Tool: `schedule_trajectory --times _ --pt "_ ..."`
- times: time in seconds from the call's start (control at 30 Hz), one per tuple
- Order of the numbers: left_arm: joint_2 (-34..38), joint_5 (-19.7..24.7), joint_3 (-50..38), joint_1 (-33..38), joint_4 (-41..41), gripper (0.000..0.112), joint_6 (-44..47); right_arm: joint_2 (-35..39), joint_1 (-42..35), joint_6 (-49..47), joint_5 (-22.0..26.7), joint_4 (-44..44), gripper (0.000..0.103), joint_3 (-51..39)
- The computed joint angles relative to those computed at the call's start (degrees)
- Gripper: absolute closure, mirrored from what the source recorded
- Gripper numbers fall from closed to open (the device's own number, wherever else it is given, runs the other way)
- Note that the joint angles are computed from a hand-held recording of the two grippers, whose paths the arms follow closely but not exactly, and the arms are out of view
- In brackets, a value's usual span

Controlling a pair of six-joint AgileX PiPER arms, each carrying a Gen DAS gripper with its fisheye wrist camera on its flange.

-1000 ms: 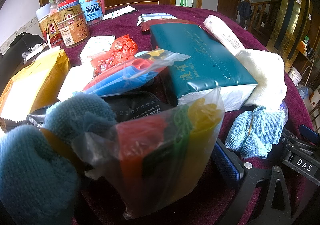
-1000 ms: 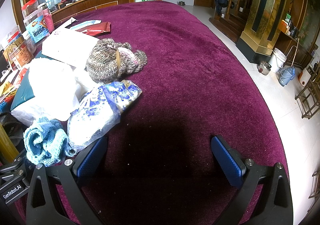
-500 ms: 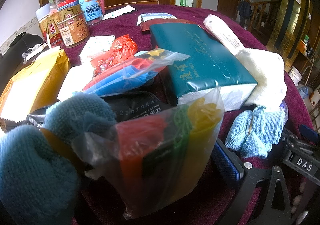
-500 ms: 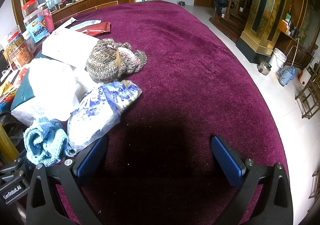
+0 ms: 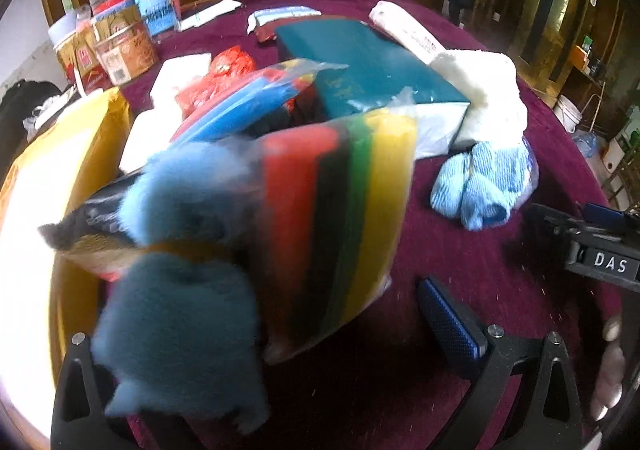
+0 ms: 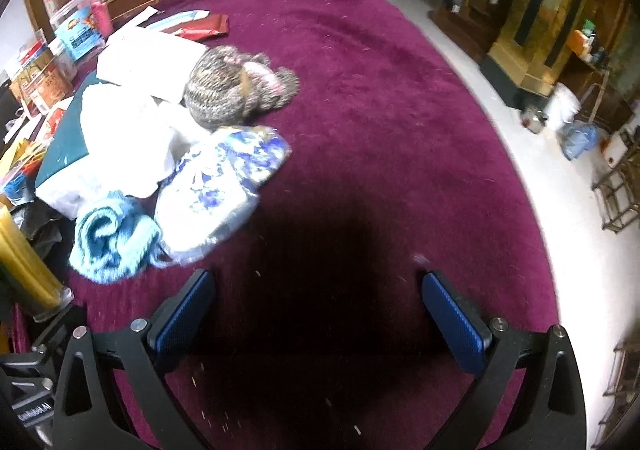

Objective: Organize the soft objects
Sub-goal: 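Grasp the clear bag of colored sponges with the left tool and lift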

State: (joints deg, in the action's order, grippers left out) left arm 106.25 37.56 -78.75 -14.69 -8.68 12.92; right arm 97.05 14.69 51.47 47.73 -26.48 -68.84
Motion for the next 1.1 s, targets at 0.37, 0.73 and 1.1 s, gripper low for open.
schedule_trajectory --times 0.37,0.73,1.1 --pt "-21.7 0.2 17.4 26.0 -47.0 0.010 54.9 -18.6 21.8 46.5 10.5 -49.0 0.000 17.5" --pt "-22.0 -6.5 19.6 19.9 -35.6 0.010 47.1 -12.5 7.7 54.2 -13.5 -46.5 0.001 19.1" --pt "-14.5 -18.3 15.3 2.4 -23.3 0.034 35.7 -11.2 3.6 45.1 -21.6 -38.0 0.001 18.1"
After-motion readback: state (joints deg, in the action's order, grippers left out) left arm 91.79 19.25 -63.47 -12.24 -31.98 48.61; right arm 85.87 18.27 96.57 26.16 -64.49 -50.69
